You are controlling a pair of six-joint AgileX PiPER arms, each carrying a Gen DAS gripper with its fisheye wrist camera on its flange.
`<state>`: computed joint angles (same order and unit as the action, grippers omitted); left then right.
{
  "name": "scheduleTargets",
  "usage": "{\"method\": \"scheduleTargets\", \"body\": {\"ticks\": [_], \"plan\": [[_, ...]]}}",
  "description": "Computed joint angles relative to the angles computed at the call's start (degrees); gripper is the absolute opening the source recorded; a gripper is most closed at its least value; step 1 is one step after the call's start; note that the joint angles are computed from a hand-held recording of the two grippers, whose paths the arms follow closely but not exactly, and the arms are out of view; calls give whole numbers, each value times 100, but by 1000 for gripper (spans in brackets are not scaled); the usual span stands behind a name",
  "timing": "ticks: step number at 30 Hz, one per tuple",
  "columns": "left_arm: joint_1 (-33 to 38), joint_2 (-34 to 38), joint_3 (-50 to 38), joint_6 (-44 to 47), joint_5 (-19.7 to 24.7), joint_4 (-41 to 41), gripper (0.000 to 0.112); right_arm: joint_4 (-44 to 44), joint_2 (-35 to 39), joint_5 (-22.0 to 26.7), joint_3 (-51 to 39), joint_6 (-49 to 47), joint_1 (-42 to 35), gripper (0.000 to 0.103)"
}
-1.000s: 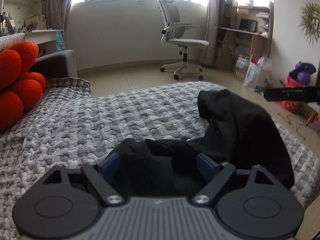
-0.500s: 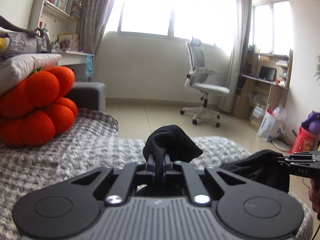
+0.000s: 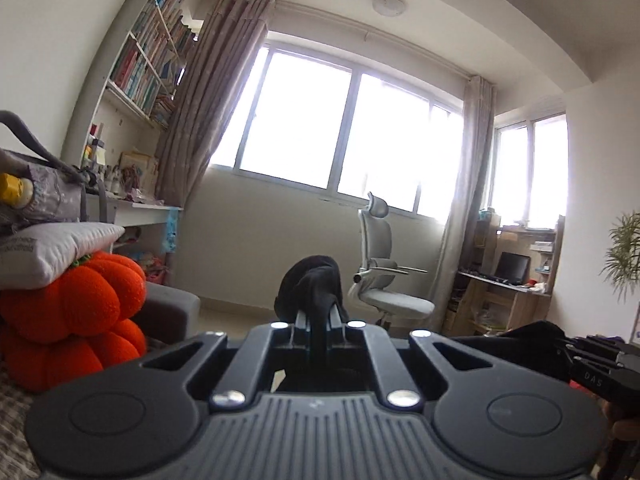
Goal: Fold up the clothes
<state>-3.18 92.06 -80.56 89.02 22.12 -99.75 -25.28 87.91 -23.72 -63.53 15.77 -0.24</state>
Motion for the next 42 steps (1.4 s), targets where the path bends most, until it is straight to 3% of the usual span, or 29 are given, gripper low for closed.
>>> {"method": "scheduleTargets", "body": {"ticks": [3, 8, 12, 14, 16, 17, 22, 23, 24, 26, 27, 28, 30, 34, 38, 42], "plan": [[124, -263, 734, 55, 510, 172, 6, -1215, -243, -318, 477, 1338, -339, 10], [834, -148, 1800, -270, 2554, 1105, 8, -4079, -760, -1342, 1781, 4089, -1571, 10], [1224, 157, 2085, -203, 3505, 1350, 11, -5980, -842, -2331, 2327, 5475, -2821, 10], [1229, 156, 2078, 3, 3438, 1221, 22, -6452, -843, -2929, 2403, 5632, -3246, 11], [1125, 318, 1805, -49, 3160, 1186, 45, -6627, -842, -3407, 2334, 5770, -3354, 13], [1005, 436, 1637, -195, 2909, 1257, 55, -6541, -848, -3370, 2287, 5831, -3281, 17], [339, 1132, 793, -1605, 2061, 2297, 56, -5937, -546, -2997, 2049, 5820, -3083, 19], [201, 1246, 683, -1804, 1958, 2492, 57, -5847, -442, -2987, 1973, 5836, -3024, 23], [52, 1333, 606, -1932, 1872, 2661, 57, -5779, -324, -2982, 1935, 5802, -2999, 38], [-199, 1444, 554, -2069, 1694, 2991, 57, -5742, -134, -2711, 1834, 5611, -2776, 56], [-265, 1412, 651, -1999, 1631, 3052, 57, -5773, -56, -2376, 1816, 5416, -2570, 57], [-259, 1330, 823, -1858, 1621, 3046, 57, -5862, -5, -1989, 1820, 5340, -2370, 57], [-209, 1160, 1163, -1570, 1648, 3026, 57, -6115, 94, -1800, 1956, 5289, -2286, 57], [414, 815, 1712, -976, 2534, 3036, 65, -6674, 144, -2518, 2437, 5089, -3088, 57], [582, 771, 1860, -698, 3009, 3214, 77, -7312, 230, -2934, 2559, 5317, -3776, 57], [224, 930, 1711, -1073, 2771, 3521, 76, -7204, 307, -2469, 2546, 5476, -3445, 56]]}}
